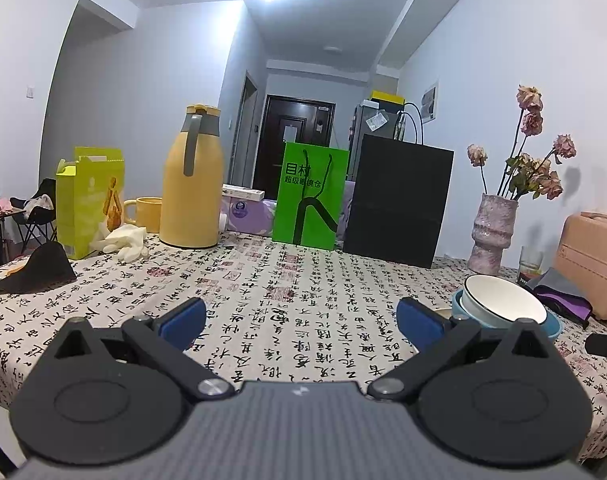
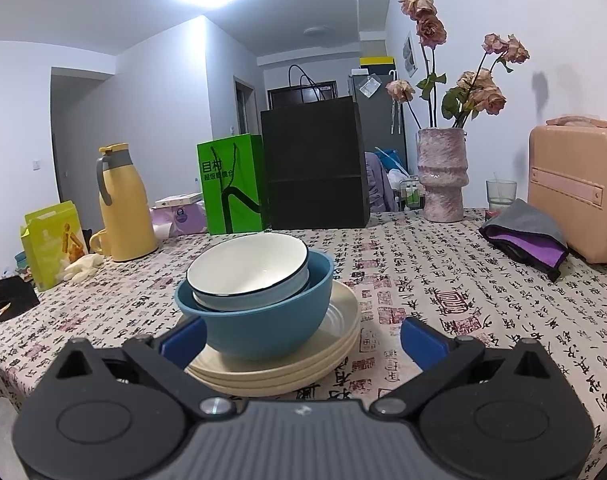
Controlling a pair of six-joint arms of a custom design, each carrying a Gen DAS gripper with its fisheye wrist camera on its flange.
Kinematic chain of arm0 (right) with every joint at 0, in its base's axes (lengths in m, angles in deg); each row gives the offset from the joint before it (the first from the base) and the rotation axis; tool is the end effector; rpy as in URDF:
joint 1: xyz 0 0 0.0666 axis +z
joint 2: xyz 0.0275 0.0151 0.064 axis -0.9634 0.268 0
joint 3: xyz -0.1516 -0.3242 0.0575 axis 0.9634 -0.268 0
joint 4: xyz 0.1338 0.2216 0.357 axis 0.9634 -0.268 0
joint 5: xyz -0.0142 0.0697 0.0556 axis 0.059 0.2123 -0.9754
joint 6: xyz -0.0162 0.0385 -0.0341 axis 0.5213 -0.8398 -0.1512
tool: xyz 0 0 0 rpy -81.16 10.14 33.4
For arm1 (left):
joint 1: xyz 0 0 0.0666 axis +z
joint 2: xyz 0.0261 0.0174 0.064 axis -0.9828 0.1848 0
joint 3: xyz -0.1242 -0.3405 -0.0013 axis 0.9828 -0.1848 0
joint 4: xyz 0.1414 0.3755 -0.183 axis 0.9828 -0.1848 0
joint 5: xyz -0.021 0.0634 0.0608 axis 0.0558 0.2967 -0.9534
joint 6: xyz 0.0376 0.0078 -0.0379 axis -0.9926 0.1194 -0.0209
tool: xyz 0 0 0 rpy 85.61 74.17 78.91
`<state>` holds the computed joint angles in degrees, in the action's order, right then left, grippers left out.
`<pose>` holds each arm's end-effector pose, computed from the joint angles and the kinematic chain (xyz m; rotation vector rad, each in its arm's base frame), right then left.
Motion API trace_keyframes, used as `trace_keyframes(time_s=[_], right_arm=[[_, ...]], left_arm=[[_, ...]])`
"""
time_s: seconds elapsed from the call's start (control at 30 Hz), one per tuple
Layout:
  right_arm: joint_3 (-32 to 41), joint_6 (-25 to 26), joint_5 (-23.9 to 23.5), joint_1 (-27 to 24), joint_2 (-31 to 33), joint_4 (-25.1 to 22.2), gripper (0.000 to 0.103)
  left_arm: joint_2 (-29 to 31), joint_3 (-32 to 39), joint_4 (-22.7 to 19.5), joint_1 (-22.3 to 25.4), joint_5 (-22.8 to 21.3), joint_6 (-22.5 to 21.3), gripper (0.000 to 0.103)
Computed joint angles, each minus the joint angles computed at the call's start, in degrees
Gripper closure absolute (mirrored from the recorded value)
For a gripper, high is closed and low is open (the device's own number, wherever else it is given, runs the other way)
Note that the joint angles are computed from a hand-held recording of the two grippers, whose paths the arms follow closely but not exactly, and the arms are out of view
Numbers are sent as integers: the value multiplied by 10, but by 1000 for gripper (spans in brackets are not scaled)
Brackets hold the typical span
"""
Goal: Organize plates and bowls
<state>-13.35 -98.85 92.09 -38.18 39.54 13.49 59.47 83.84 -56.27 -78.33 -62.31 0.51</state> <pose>0.2651 0.1626 0.3715 0.3467 1.8595 -0.0431 0.3781 -0.0081 0.4077 0.2411 1.8005 -0.3915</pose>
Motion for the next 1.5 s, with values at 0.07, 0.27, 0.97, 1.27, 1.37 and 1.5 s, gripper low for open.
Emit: trace_keyframes(time_s=[0.07, 0.27, 0.97, 1.27, 1.37, 1.5], right_arm=[[0, 0, -1, 0, 0, 0, 0], [0, 1, -1, -1, 0, 0, 0], [0, -4, -3, 6, 4, -5, 0], [8, -16, -15, 9, 5, -27, 0], [10, -23, -18, 12, 4, -40, 0], [12, -34, -16, 19, 1, -58, 0]], left_arm=[[0, 0, 1, 0, 0, 0, 0], [0, 0, 0, 1, 1, 0, 0], [-4, -5, -2, 0, 3, -2, 0], [-5, -5, -12, 0, 14, -2, 0], [-6, -4, -21, 0, 18, -4, 0], [-12, -5, -36, -2, 21, -14, 0]])
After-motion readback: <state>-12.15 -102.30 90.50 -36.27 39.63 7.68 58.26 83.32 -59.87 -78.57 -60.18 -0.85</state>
